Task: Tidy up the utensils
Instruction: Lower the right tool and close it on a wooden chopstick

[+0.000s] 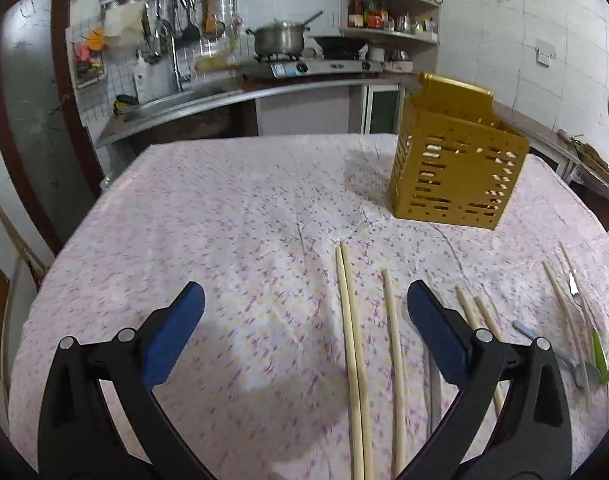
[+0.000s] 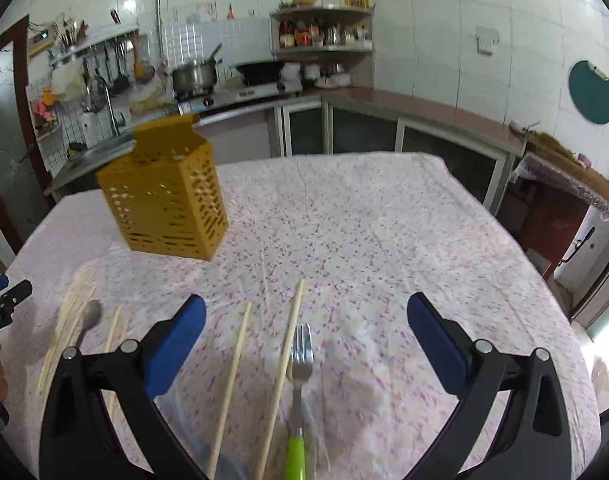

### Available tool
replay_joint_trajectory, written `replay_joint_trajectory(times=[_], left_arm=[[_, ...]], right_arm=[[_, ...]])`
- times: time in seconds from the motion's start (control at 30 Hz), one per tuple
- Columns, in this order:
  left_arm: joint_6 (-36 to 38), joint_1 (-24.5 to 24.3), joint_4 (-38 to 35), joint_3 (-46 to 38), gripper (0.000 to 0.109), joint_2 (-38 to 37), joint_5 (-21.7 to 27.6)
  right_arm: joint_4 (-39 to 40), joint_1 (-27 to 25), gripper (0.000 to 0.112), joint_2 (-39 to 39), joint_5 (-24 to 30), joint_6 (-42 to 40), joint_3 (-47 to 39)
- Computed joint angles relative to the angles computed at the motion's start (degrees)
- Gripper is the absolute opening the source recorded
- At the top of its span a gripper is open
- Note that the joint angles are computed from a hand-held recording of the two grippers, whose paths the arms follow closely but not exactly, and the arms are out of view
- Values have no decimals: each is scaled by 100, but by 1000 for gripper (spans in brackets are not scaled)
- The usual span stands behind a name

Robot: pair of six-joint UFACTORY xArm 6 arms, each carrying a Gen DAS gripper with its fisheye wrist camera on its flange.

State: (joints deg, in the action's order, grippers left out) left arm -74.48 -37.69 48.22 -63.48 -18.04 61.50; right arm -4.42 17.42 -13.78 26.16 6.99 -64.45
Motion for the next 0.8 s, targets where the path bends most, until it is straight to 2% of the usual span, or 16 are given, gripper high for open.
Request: replay_joint_trajectory(times=[0.1,0.23,0.33,0.5,0.8], left_arm=[[379,361,-348,-80,97,232,-373],[760,659,-615,-137,96,426,-608],[963,876,-918,-105,90,479,-802],[1281,1158,-1407,-33,75,517,-1059],[1828,1278,-1729,-499,63,998,-1021]], right_arm=[[-245,58,88,571,255,139,-480],[-184,90,75,1314,862,102,-1187],[-109,91,66,1701,1275,63,-1581],[-130,92,58,1969,1498,77,-1829],[-80,103,57,2150,1570,-46,-2037]])
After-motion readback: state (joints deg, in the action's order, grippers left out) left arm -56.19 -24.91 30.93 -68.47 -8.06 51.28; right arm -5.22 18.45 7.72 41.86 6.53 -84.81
